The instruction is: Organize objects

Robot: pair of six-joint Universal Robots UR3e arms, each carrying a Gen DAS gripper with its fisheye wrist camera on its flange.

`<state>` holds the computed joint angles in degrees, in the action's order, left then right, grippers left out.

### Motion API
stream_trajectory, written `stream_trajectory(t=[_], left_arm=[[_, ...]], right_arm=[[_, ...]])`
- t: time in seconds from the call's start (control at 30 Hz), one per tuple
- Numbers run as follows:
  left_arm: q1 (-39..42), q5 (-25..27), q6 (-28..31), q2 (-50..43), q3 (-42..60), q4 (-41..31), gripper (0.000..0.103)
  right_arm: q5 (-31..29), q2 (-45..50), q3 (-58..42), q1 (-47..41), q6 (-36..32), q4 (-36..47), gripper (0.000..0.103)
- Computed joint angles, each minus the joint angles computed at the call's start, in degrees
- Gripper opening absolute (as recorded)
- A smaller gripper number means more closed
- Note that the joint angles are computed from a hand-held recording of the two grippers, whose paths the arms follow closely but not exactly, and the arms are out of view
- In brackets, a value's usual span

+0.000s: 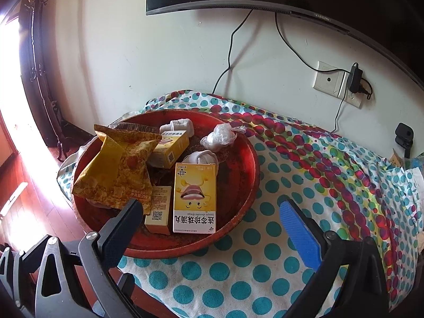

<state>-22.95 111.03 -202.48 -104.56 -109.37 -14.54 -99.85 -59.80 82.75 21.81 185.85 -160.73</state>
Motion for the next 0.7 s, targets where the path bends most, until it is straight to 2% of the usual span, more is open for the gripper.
stream_trajectory(t=[0.13,0.2,0.27,0.47,0.7], left_arm=[[0.76,-2.07,-0.7,0.38,-0.4,0.11,0.097],[-0.26,0.76,-2.4,0.41,-0.51,0.28,0.097],[-0.32,0.32,-1.94,0.92,-0.61,0.37,0.097],[-1.92,3.44,-3.26,1.14,-0.78,1.43,0.099],[-2.42,3.13,-3.16,1.32,-1.77,3.88,0.099]], right_arm=[[0.9,-1.05,1.94,-0.7,0.54,-1.35,0.103],[0.36,-1.67,2.7,-0.51,0.29,-1.88,0.103],[0.72,-2.36,3.23,-0.51,0.05,-1.7,0.103],[0.24,-4.45,5.7,-0.16,-0.52,-3.25,0.103],[0.08,-5.95,7.61,-0.28,-0.95,-4.3,0.103]])
